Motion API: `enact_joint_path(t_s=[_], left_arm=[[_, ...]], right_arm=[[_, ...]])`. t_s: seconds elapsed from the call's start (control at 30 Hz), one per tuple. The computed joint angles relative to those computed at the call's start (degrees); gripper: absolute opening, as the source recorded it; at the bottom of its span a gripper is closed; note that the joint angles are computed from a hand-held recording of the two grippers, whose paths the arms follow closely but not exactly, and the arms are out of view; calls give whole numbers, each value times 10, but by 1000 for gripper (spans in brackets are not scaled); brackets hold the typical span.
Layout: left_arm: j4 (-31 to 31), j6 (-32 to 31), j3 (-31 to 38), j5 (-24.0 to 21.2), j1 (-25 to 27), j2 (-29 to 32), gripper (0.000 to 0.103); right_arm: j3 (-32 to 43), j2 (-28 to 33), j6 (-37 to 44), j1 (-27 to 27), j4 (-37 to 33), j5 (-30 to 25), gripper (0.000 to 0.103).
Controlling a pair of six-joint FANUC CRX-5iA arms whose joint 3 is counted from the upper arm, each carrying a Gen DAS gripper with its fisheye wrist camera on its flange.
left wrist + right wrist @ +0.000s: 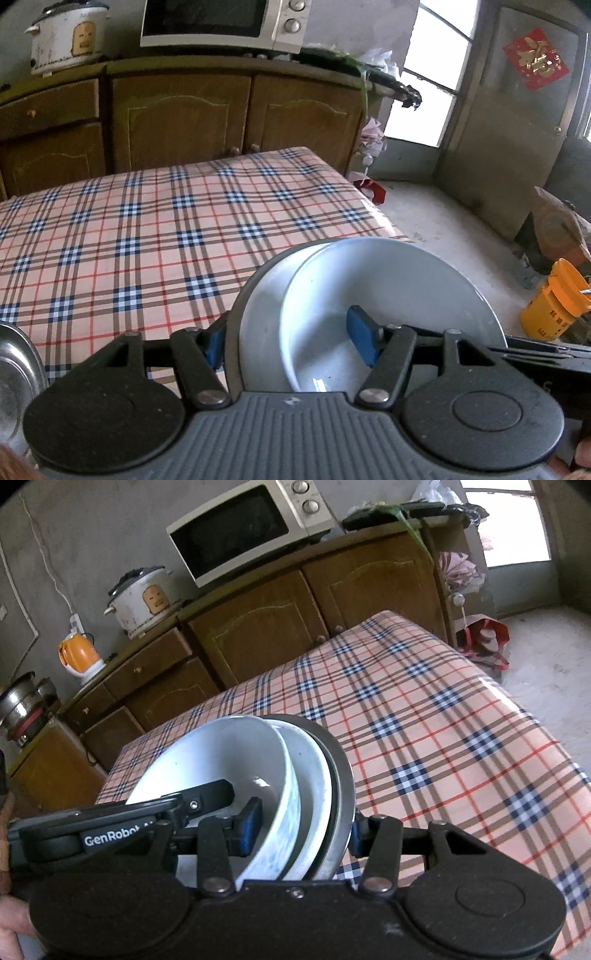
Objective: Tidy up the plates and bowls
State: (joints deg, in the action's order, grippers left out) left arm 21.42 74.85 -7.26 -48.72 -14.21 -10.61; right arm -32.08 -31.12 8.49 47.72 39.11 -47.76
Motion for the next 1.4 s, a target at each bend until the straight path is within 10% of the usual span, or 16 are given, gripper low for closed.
enact_joint_path(t_s=[1.4], left_arm=[[-29, 39, -21, -15, 11, -86, 66]], right_arm=[[-2, -45, -56, 112, 75, -75, 56]])
